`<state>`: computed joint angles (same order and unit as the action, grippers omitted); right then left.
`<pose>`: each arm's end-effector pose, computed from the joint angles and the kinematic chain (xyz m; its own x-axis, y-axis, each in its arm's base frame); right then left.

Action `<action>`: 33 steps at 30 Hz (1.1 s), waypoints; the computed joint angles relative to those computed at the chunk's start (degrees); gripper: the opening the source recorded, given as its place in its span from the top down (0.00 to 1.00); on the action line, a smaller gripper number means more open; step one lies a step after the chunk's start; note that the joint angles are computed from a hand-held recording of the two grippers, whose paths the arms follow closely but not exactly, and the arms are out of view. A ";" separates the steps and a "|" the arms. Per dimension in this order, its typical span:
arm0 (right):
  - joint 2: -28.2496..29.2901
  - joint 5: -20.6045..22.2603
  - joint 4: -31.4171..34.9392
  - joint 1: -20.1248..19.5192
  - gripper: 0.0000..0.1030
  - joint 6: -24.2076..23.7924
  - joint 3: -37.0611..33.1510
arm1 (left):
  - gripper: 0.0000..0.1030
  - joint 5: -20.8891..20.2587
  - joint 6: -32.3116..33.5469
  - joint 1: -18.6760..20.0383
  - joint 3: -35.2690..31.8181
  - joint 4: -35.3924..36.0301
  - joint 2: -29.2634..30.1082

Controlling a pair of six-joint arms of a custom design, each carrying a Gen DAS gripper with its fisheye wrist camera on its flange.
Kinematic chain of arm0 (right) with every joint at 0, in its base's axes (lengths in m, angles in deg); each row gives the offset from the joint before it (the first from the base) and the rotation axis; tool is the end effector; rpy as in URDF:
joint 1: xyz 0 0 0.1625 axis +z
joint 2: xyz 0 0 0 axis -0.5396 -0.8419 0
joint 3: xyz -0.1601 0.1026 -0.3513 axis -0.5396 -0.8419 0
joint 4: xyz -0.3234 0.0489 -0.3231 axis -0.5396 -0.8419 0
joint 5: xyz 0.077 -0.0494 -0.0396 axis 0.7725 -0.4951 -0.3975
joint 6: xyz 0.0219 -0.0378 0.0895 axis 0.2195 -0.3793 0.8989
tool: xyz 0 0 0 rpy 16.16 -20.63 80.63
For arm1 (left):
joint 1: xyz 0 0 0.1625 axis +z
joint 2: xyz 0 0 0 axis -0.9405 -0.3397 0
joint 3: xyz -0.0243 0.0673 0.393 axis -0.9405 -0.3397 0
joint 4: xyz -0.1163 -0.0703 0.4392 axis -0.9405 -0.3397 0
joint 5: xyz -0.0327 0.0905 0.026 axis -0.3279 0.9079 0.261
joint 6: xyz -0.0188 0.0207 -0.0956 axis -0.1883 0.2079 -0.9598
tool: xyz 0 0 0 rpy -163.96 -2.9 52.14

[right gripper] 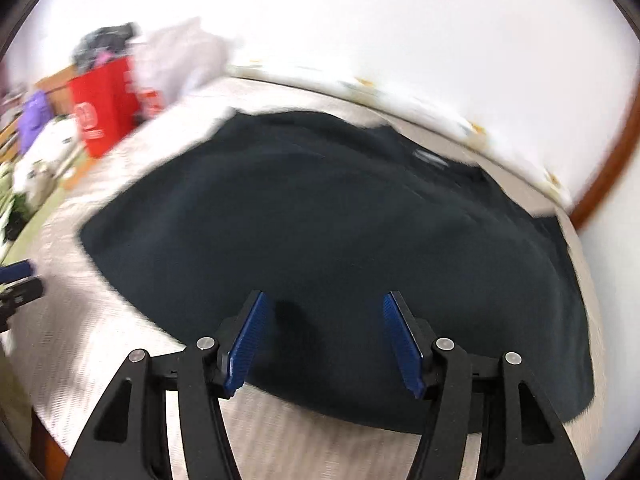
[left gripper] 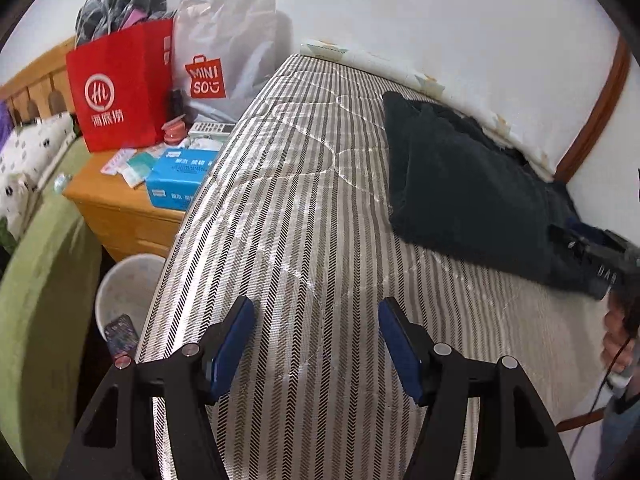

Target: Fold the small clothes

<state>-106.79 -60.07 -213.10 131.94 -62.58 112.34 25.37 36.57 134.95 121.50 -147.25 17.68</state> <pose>0.1648 -0.6434 0.1315 -0.5639 0.0409 0.8248 -0.5018 0.7763 -0.3815 -0.0961 -0.6398 0.1614 -0.8244 0.2443 -0.5106 0.4602 0.8144 -0.3534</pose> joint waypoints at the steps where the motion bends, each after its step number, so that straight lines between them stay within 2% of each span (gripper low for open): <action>1: 1.39 1.02 0.43 0.73 0.41 -1.30 -0.97 | 0.39 -0.68 -0.39 0.23 -0.10 0.61 -0.24; 5: 6.00 2.51 3.33 2.73 0.41 -4.93 -4.60 | 0.37 -2.85 -0.25 0.79 0.30 3.38 -1.92; 10: 10.17 5.02 4.60 4.41 0.41 -11.49 -7.79 | 0.35 -3.24 0.85 1.04 1.36 4.61 -3.60; 15: 14.12 3.88 7.64 4.58 0.41 -13.67 -11.19 | 0.34 -4.63 0.06 1.87 1.32 4.65 -3.97; 16: 15.01 3.14 7.19 4.39 0.41 -13.92 -11.97 | 0.34 -4.56 0.04 1.82 1.31 4.64 -3.93; 17: 15.34 4.42 4.82 4.13 0.41 -14.48 -11.95 | 0.34 -4.32 0.11 1.69 1.29 4.67 -3.83; 18: 15.46 5.29 4.36 3.87 0.44 -13.75 -12.16 | 0.34 -4.05 0.21 1.56 1.28 4.52 -3.68; 20: 15.92 6.05 2.97 3.58 0.60 -13.43 -12.68 | 0.33 -3.12 0.30 1.22 1.30 3.76 -3.16; 21: 16.35 6.05 1.69 3.41 0.77 -14.23 -13.24 | 0.33 -2.73 0.39 1.06 1.35 3.23 -2.90; 22: 16.61 6.02 0.47 3.35 0.80 -14.62 -13.50 | 0.33 -2.19 0.47 0.83 1.44 2.62 -2.59; 26: 11.13 12.37 2.25 2.56 0.87 -7.13 -9.27 | 0.33 -0.63 -0.08 -0.78 1.57 3.23 -1.96; 28: 7.54 15.56 -0.63 2.41 0.87 -5.25 -6.16 | 0.33 -0.31 0.24 -1.82 1.82 3.37 -1.83; 33: -2.28 19.91 -8.39 0.97 0.88 -2.22 2.06 | 0.33 1.37 1.97 -5.02 1.88 -0.53 0.68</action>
<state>-109.07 -40.16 -221.49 132.90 -64.80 114.40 26.74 38.54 129.93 123.38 -147.78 18.35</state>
